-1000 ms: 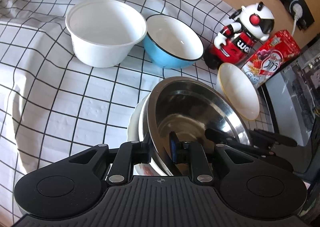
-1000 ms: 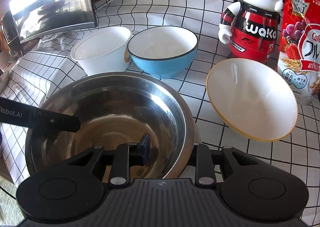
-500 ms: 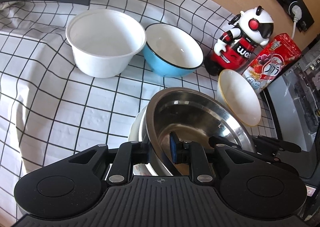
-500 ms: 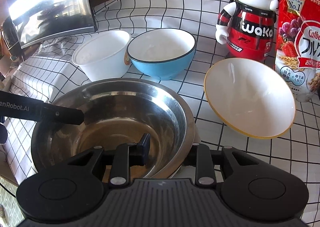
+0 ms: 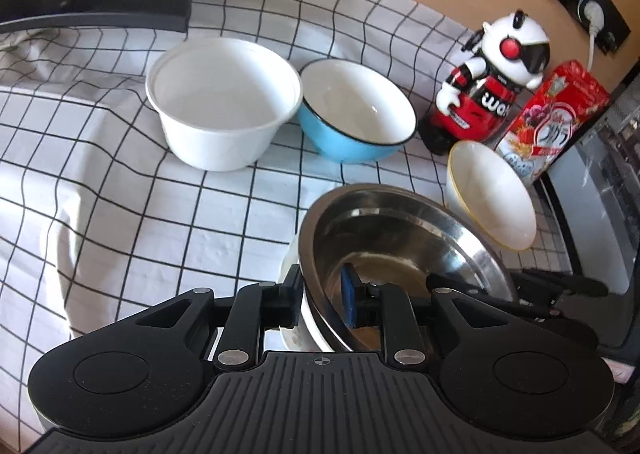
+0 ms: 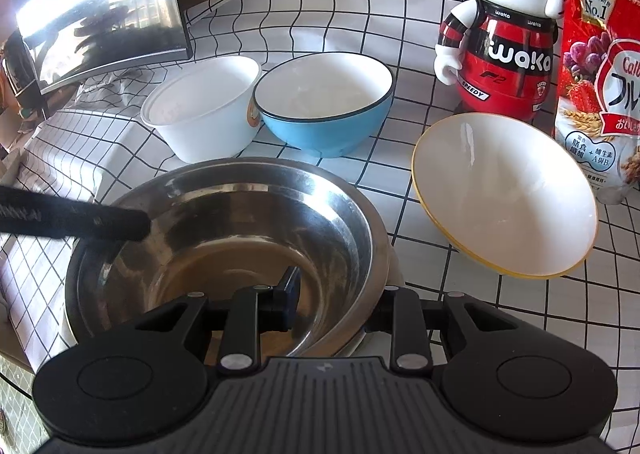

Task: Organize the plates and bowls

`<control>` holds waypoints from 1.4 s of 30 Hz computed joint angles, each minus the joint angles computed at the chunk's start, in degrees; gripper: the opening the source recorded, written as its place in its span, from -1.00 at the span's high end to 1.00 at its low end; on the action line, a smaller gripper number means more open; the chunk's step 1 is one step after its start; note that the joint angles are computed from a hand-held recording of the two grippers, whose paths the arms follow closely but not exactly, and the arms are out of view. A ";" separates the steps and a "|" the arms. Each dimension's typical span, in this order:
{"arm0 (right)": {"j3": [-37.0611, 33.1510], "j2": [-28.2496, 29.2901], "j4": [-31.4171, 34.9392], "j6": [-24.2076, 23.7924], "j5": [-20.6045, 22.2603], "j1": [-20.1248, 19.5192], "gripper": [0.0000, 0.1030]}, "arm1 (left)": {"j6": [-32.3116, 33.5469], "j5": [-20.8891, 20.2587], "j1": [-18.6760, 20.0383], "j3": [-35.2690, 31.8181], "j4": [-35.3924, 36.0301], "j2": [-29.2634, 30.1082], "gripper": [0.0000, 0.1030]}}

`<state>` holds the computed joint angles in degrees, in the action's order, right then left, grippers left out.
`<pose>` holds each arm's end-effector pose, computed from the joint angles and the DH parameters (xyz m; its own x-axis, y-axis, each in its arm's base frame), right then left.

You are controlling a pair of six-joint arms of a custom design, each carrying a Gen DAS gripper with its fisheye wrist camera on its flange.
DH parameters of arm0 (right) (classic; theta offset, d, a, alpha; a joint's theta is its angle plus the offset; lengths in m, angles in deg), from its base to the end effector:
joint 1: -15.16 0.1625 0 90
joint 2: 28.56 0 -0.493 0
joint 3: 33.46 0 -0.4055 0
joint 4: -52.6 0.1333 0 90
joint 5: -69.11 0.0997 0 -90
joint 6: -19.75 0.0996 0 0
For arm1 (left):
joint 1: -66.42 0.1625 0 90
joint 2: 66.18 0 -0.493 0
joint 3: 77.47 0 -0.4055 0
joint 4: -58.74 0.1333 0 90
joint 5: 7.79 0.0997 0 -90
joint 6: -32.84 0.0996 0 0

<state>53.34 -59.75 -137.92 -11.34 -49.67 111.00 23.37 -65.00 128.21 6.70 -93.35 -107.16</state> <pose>0.1646 -0.7703 0.0918 -0.7391 -0.1506 0.6566 -0.5298 0.7319 -0.4285 -0.2081 -0.7840 0.1614 -0.8861 0.1023 -0.4521 0.3056 0.8623 -0.4038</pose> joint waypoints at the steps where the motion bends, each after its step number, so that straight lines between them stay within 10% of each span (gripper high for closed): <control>1: 0.02 0.02 -0.04 -0.06 -0.06 0.03 0.46 | -0.43 -0.05 0.08 -0.08 0.18 -0.14 0.56; 24: 4.15 -3.84 0.20 3.24 4.32 -0.44 0.31 | -4.88 0.09 0.93 -0.47 2.95 -0.27 0.57; 28: 3.92 -3.09 -2.08 2.73 1.68 0.18 -0.04 | -4.60 -1.02 1.03 -0.10 2.69 -0.49 0.57; 42: 5.14 -1.04 -13.89 9.72 -6.92 1.18 0.16 | -1.29 -6.36 2.36 2.46 -2.78 -2.61 0.57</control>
<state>58.48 -60.79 -151.81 -1.62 -56.59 112.18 22.08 -71.36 130.58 9.16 -96.13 -109.77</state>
